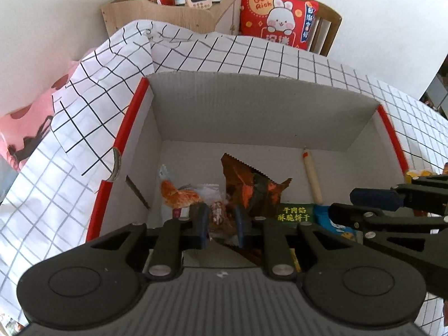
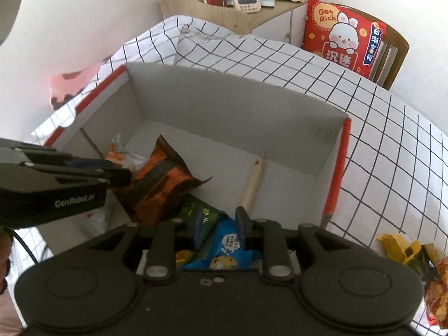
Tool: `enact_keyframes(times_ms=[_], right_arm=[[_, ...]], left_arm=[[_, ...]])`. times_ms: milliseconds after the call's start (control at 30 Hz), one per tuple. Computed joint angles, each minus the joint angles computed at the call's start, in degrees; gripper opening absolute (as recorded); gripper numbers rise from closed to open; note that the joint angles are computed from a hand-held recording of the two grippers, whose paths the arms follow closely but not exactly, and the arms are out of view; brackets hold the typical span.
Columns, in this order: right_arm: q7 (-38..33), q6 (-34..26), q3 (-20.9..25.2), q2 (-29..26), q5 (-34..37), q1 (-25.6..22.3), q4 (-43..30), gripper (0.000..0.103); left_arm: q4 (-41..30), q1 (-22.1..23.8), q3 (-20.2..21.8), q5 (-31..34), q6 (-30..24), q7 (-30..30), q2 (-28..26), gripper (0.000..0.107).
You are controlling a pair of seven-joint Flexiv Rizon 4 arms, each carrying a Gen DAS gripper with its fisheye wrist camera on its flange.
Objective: Organize snacks
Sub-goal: 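Carry the candy bar and wooden stick into the red box and open both tools, then move both tools back from the box to the snack pile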
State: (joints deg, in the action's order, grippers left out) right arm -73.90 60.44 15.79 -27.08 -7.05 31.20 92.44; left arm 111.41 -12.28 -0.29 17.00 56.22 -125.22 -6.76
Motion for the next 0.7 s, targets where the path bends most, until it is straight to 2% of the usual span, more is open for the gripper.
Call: enact_keyframes(times_ms=[67, 267, 400, 700], right_arm=[[-0.03, 0.79, 0.21, 0.82, 0.45, -0.27, 0.71, 0.029], [0.53, 2.74, 0.44, 3.75, 1.01, -0.80, 3.23, 0.037], [0.62, 4.87, 1.10, 5.97, 2.68, -1.79, 5.21, 0.049], [-0.45, 9.92, 2.10, 12.28, 5.73, -4.08, 11.46, 0.063]], left_arm=[[0.28, -0.27, 0.02, 0.62, 0.19, -0.87, 0.78, 0.028], [1.45, -0.61, -0.65, 3.00, 1.17, -3.62, 3.77, 0.028], [2.19, -0.63, -1.62, 4.16, 1.88, -5.35, 5.63, 0.028], [2.61, -0.96, -4.19, 6.30, 3.58, -9.26, 8.65, 0.030]])
